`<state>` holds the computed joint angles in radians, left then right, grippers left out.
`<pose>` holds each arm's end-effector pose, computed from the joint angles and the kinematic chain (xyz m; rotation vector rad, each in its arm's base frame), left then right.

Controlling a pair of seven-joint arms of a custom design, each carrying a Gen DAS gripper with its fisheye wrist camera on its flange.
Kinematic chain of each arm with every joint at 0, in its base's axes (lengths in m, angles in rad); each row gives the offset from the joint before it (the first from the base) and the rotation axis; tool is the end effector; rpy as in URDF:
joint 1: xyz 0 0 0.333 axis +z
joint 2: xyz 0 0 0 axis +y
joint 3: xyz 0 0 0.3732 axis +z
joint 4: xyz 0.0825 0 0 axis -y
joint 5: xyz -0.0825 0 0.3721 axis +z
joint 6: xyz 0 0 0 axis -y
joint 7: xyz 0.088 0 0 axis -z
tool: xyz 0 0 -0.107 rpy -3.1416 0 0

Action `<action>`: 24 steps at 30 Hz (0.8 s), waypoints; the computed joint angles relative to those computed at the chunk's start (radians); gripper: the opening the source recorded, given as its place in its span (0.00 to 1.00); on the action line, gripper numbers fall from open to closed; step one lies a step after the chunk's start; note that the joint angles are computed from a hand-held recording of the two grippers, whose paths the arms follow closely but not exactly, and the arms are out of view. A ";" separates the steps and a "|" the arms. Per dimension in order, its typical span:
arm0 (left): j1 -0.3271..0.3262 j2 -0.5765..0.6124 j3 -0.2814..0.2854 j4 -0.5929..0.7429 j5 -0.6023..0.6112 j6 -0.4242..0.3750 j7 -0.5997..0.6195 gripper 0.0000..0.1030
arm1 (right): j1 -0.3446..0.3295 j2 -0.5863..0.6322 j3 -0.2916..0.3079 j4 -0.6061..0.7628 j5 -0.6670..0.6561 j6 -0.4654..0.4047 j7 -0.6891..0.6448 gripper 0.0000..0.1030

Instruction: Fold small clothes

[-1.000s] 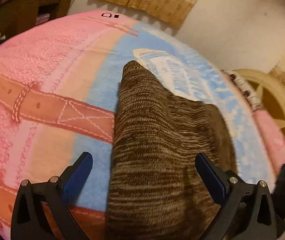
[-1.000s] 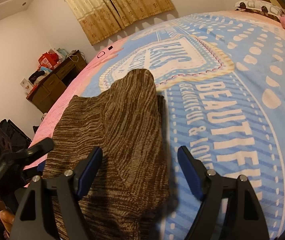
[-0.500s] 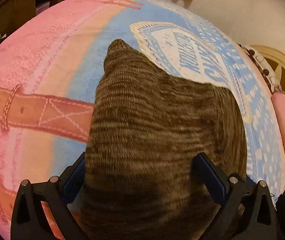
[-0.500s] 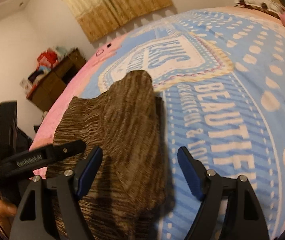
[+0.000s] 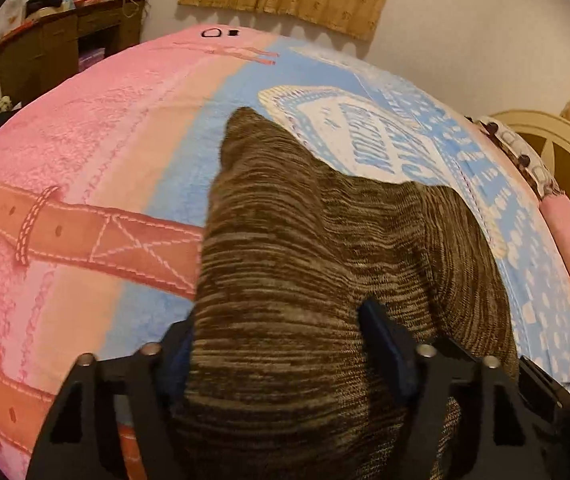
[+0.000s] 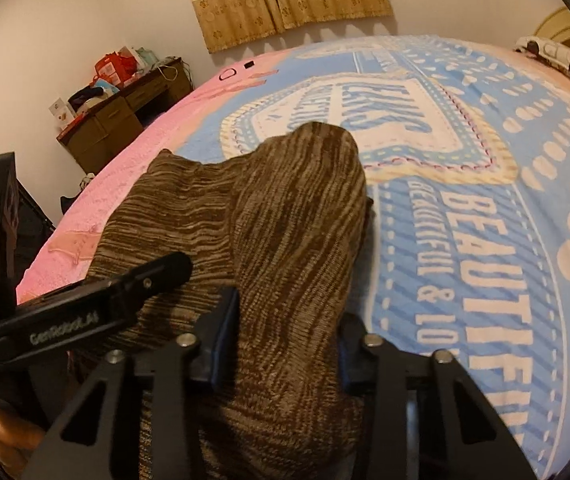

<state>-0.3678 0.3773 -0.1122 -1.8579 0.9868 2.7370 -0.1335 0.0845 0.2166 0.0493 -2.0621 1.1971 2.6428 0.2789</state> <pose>0.5887 -0.3329 0.4226 -2.2018 1.4322 -0.8366 0.6047 0.0553 0.4191 -1.9811 1.2672 -0.1809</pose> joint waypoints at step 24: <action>-0.017 -0.215 -0.106 -0.211 0.058 -0.092 -0.077 0.32 | 0.106 -0.279 -0.021 -0.249 0.410 0.175 -0.367 0.27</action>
